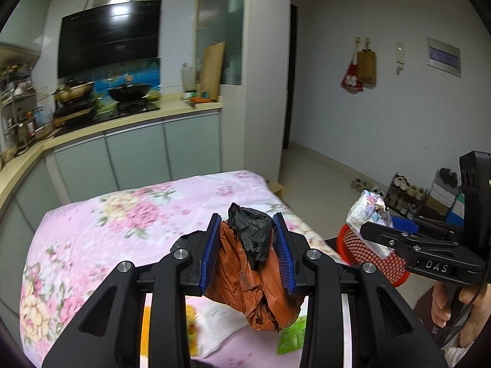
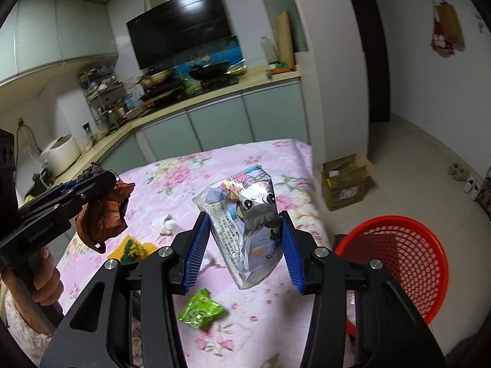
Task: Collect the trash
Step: 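Carry the orange cloth and Watsons packet over the red wastebasket with both tools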
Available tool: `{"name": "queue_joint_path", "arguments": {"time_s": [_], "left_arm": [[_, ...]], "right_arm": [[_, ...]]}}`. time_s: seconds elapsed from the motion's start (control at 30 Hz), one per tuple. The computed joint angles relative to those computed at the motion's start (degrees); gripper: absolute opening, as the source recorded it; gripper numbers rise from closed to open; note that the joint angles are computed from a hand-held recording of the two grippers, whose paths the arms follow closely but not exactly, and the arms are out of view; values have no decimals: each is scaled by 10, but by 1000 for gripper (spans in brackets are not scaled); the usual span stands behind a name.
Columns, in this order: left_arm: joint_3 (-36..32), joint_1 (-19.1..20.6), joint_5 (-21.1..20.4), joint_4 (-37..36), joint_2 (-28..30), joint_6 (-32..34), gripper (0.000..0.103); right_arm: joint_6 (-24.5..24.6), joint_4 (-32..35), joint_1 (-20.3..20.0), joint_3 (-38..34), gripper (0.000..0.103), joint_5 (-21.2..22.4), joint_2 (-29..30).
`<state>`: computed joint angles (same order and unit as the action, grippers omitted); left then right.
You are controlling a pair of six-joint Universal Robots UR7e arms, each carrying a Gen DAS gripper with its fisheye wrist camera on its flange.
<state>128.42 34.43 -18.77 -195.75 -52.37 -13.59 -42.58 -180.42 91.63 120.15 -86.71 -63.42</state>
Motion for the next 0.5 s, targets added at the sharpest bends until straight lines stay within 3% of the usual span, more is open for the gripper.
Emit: {"name": "queue_joint_path", "arguments": {"time_s": [0.23, 0.5], "left_arm": [[-70, 18, -65, -29, 48, 89, 33], [-147, 37, -151, 0, 94, 149, 33]], "right_arm": [[14, -25, -20, 6, 45, 0, -26], [38, -57, -42, 4, 45, -22, -40]]}}
